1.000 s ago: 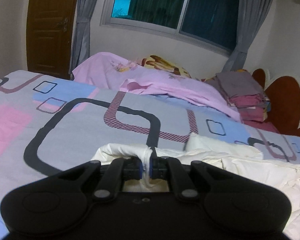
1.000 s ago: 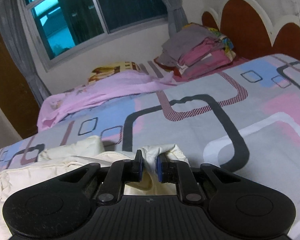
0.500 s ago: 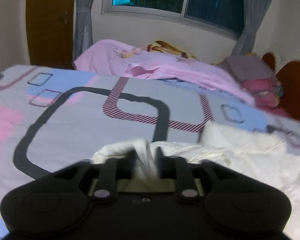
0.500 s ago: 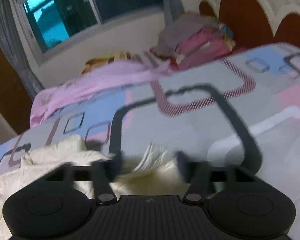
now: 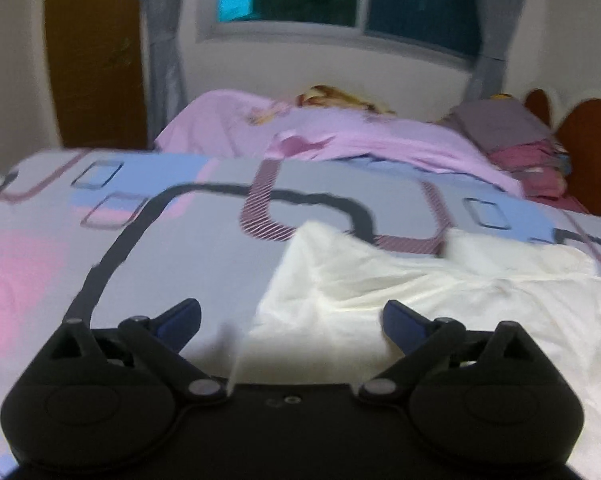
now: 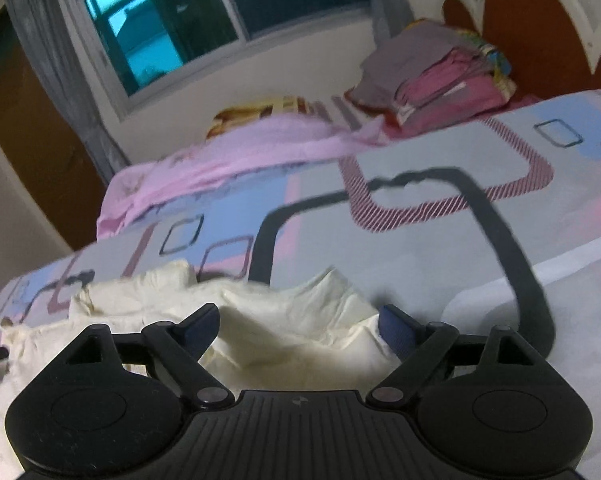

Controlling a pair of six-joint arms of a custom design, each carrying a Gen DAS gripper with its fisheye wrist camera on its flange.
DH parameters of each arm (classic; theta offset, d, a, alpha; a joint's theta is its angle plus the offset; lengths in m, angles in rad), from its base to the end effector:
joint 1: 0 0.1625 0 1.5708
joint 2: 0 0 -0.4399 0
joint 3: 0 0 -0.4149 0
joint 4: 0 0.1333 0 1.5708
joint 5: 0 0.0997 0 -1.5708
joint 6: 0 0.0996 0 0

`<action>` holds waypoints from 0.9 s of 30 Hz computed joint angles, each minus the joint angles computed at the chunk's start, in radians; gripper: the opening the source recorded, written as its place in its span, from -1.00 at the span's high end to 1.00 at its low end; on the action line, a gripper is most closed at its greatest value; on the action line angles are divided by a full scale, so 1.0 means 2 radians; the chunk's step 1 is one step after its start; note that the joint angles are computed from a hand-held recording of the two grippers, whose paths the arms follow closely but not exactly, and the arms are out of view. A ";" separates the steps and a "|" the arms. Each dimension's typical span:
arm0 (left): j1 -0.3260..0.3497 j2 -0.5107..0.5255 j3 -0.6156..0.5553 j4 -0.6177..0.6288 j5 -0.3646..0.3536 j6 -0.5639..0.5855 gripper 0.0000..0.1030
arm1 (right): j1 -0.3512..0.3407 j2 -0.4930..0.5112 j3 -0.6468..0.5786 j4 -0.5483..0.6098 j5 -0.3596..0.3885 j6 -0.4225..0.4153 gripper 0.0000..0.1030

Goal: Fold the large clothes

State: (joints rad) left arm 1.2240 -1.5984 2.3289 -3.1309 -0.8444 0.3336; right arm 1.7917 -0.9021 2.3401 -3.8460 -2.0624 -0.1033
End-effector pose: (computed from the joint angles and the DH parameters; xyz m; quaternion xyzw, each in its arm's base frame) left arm 0.0451 -0.4620 0.3487 0.1505 0.8542 -0.3789 0.3226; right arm 0.1849 -0.4296 0.1117 0.0454 -0.8905 0.4066 0.1988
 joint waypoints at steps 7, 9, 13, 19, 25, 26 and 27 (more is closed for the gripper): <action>0.032 0.004 -0.019 0.045 -0.052 -0.057 0.49 | -0.012 0.006 -0.001 0.014 0.009 -0.012 0.11; 0.028 0.004 -0.012 0.021 -0.049 -0.053 0.81 | -0.012 0.010 -0.003 0.009 0.006 -0.017 0.36; 0.013 0.014 0.001 -0.043 -0.034 -0.040 0.86 | 0.004 0.036 -0.014 -0.046 -0.018 -0.034 0.70; 0.002 0.069 0.012 -0.161 0.010 0.024 0.86 | 0.015 0.083 -0.046 -0.089 -0.065 -0.062 0.70; 0.018 0.130 0.007 -0.226 0.037 0.067 0.85 | -0.001 0.133 -0.075 -0.120 -0.112 -0.081 0.18; 0.019 0.136 0.004 -0.228 0.042 0.065 0.85 | -0.005 0.135 -0.076 -0.120 -0.115 -0.072 0.10; 0.018 0.141 0.004 -0.232 0.048 0.069 0.85 | -0.005 0.136 -0.078 -0.118 -0.119 -0.073 0.09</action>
State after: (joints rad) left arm 1.2591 -1.3172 2.3361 -3.5947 -0.7477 0.4709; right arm 1.7807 -0.6292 2.1849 -4.0813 -2.3009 -0.2486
